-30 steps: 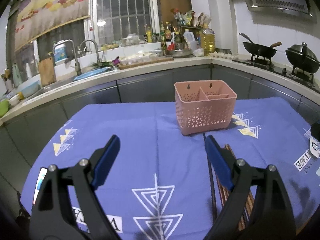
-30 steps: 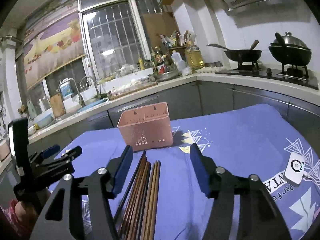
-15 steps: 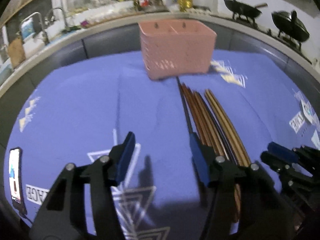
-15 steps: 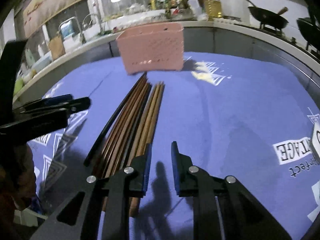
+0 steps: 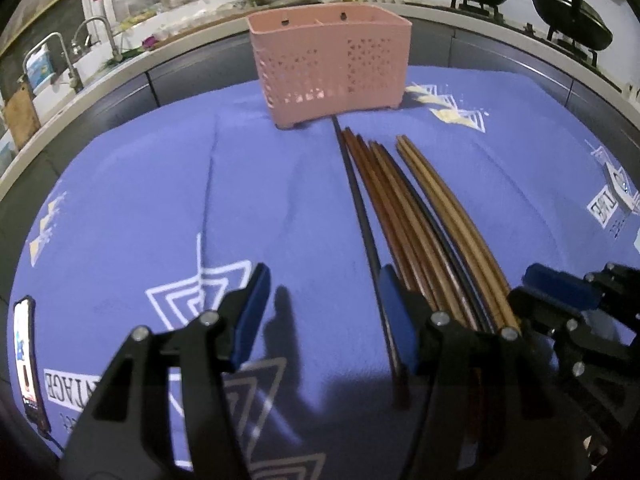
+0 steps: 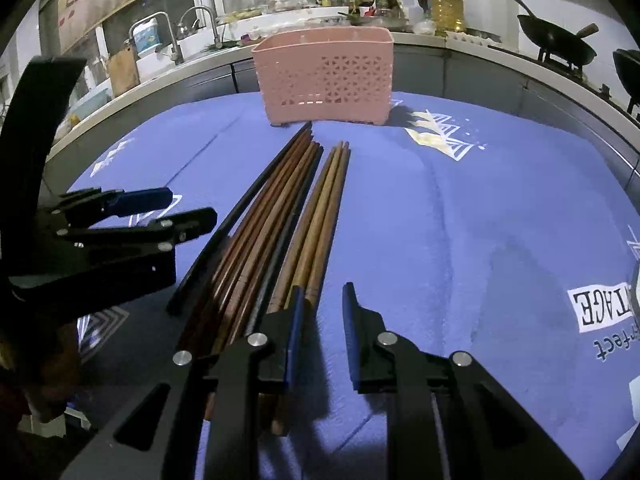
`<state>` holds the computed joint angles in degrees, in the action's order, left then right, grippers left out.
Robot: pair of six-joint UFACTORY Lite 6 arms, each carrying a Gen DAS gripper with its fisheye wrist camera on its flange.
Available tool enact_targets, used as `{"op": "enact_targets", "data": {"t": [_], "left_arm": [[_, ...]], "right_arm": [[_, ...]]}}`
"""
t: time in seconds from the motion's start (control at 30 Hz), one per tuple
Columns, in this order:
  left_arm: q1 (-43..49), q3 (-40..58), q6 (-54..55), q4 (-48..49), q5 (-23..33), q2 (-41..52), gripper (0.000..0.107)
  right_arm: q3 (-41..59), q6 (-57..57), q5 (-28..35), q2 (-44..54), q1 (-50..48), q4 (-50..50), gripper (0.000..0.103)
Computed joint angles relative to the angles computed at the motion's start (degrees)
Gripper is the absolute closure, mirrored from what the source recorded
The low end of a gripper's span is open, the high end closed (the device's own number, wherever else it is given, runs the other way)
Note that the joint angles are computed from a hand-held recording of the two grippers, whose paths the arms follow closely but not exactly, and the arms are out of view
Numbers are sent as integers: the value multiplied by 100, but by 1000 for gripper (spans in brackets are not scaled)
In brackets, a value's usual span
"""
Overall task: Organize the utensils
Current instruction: 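Lower both open tools over the chopstick row, aligning fingers with single chopsticks, then close left tool on the thin black chopstick while right tool closes on a wooden chopstick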
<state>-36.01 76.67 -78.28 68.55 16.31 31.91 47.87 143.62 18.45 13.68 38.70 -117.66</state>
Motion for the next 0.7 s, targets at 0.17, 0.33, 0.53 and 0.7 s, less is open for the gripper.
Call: {"op": "enact_targets", "data": {"t": [0.17,0.33,0.53,0.7], "left_arm": [[-50,-29,-209,200,55,41,52],[-137,-106,-497,489,180,11,52],[-199,-70,-93,98,138,53,52],[-112,-163,61,-15,-102,3,68]], "right_arm": [[75,-375,58,63,76,335,83],[-22,-116,8,-16,-25,107,83],[48,-644,229,79,162,580,83],[-74,-550,308,-9,67,531,83]]}}
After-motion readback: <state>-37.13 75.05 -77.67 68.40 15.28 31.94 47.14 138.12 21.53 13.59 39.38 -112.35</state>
